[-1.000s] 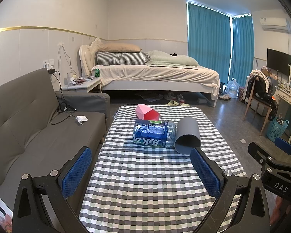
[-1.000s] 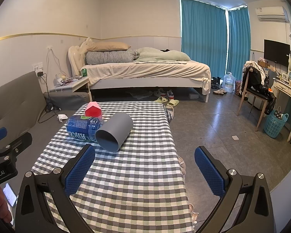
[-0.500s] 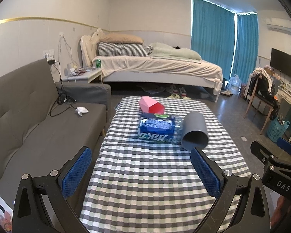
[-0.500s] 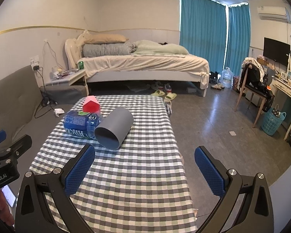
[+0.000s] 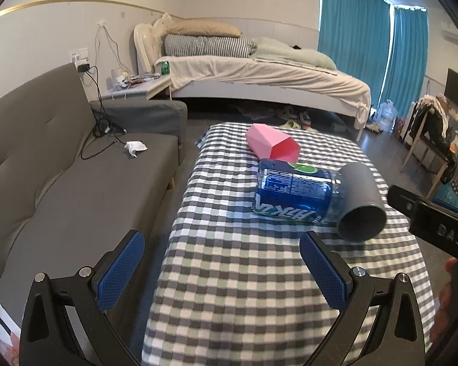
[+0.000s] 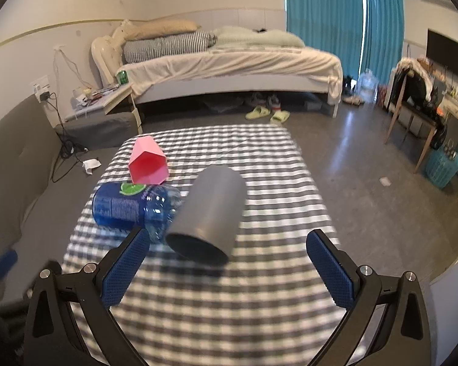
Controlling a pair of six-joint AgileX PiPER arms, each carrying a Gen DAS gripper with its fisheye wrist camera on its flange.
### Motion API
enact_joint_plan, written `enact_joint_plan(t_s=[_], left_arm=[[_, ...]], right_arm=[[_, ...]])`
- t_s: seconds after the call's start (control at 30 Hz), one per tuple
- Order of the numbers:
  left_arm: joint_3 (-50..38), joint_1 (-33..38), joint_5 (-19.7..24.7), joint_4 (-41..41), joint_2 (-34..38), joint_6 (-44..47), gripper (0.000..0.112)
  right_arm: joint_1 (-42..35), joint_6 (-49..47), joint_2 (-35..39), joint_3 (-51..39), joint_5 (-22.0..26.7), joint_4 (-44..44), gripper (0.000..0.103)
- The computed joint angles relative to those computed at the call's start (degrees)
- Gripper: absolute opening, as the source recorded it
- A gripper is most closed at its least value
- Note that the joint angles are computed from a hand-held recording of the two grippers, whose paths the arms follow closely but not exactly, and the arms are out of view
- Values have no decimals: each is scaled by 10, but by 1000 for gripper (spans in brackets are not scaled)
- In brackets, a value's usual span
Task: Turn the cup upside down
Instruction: 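Reach the right gripper to the grey cup and close around it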
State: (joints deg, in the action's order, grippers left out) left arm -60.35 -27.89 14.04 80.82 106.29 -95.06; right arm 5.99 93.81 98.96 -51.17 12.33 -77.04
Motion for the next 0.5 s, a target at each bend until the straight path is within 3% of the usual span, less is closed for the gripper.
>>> enact_joint_plan(t_s=[0.23,0.33,0.5], left_arm=[[-72,27,-16,-181,61,194,103],[-98,34,-20,-270,84,288,103],[-113,35,-18,-318,102,342,103]], right_arm=[[10,-190,97,-91,45,194,96],[-3,-232,109,-98,22,238,96],[-7,-355,136,-130,23,352,94]])
